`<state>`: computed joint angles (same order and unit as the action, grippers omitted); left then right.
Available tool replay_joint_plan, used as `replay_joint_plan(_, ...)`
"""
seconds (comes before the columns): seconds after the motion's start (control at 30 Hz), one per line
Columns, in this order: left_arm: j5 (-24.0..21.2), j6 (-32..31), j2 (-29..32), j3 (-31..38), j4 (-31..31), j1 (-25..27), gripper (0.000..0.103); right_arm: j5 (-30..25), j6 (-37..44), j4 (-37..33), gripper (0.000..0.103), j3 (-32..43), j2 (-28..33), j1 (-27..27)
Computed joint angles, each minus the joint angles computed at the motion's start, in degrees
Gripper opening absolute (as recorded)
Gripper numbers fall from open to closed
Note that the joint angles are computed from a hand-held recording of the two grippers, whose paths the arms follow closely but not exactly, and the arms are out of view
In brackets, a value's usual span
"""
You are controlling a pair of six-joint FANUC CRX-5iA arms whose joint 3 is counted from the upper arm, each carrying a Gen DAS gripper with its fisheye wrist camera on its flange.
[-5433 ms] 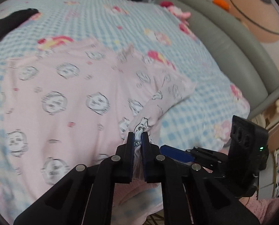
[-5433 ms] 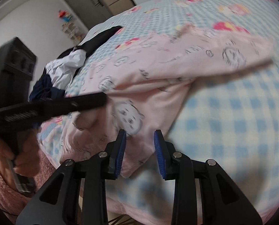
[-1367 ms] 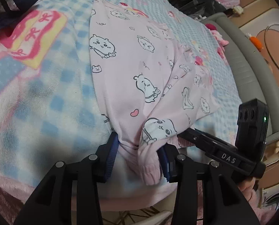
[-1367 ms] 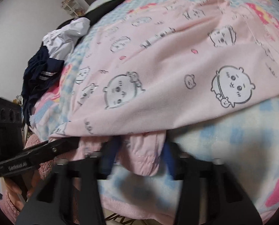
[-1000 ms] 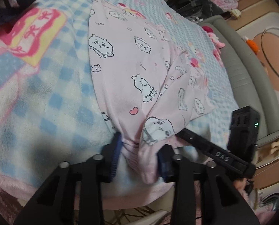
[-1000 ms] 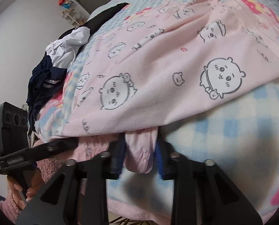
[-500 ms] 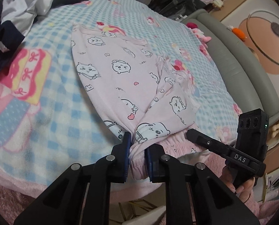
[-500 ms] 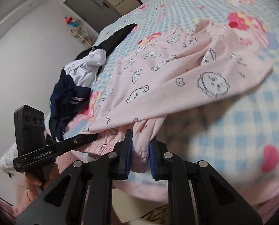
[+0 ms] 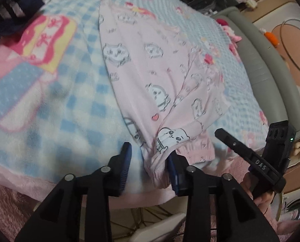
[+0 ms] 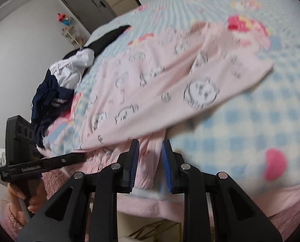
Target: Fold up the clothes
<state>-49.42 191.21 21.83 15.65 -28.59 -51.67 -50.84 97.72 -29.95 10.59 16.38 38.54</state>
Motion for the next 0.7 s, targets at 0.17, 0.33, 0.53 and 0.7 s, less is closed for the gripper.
replay_joint_plan(0.17, -2.51, -3.70, 1.59, 3.38, -1.84, -0.77, 0.044, -3.02, 0.56, 1.07, 0.023, 1.83, 2.60, 1.54)
replay_joint_plan(0.33, -3.41, -3.48, 1.72, 2.14, 0.86, -0.15, 0.044, -3.33, -2.31, 5.54, 0.023, 1.63, 3.09, 2.39)
replay_joint_plan(0.53, -0.36, 3.26, -0.11, 1.51, -9.99, -3.32, 0.044, -0.70, 2.99, -0.82, 0.031, 1.13, 1.22, 0.45)
replay_joint_plan(0.7, -5.91, -5.11, 3.86, 5.08, -0.66, -0.80, 0.044, -3.83, -2.00, 5.82, 0.031, 2.26, 3.70, 2.48)
